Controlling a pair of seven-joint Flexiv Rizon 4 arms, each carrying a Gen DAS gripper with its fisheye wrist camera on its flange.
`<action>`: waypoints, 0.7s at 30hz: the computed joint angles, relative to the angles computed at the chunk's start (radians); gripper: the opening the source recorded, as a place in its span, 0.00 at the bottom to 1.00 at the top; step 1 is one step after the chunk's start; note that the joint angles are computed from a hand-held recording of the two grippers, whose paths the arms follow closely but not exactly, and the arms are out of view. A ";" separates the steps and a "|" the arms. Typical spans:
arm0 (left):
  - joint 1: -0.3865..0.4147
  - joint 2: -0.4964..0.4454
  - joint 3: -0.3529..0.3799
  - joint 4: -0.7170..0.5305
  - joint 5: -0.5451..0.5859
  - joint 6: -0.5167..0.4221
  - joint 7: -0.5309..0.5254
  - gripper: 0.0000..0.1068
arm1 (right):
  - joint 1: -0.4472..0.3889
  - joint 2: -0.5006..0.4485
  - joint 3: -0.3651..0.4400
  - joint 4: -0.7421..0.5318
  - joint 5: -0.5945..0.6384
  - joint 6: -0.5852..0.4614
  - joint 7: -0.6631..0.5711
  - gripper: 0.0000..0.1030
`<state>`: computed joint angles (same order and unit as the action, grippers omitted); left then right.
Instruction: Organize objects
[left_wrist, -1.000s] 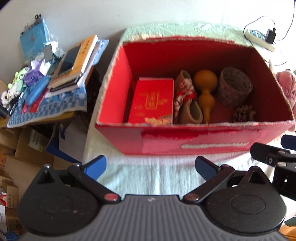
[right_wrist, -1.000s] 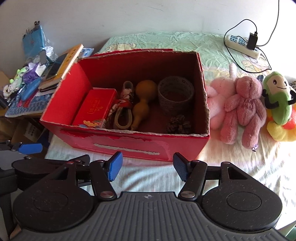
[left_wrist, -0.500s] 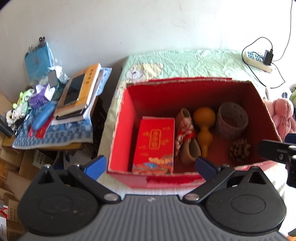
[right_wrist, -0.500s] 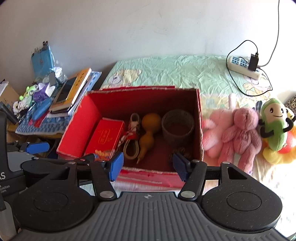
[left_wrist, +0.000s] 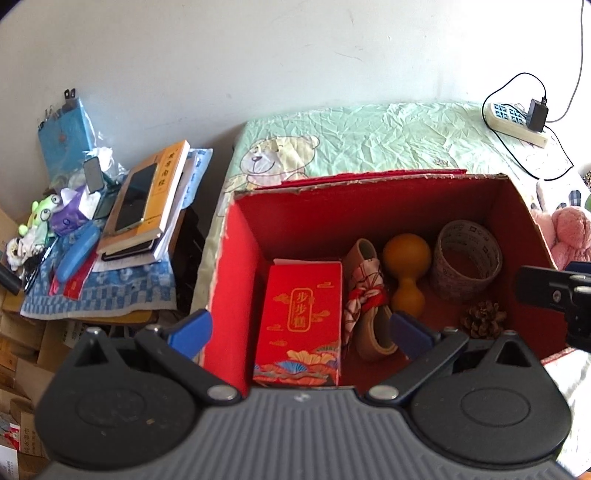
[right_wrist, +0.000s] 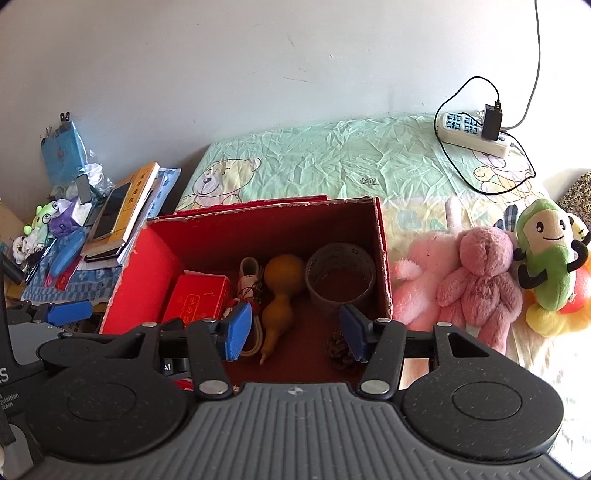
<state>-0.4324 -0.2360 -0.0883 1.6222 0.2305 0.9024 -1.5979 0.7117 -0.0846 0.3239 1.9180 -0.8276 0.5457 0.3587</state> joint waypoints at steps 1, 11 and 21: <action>0.001 -0.005 -0.001 -0.004 -0.001 0.000 0.002 0.95 | -0.001 -0.001 -0.001 -0.002 0.001 -0.006 -0.004 0.55; -0.008 -0.066 -0.002 -0.047 -0.026 -0.010 0.031 0.95 | -0.018 -0.028 -0.020 -0.009 0.033 0.000 -0.053 0.55; -0.029 -0.122 0.012 -0.105 -0.030 -0.049 0.020 0.95 | -0.046 -0.046 -0.039 0.001 0.070 0.052 -0.094 0.55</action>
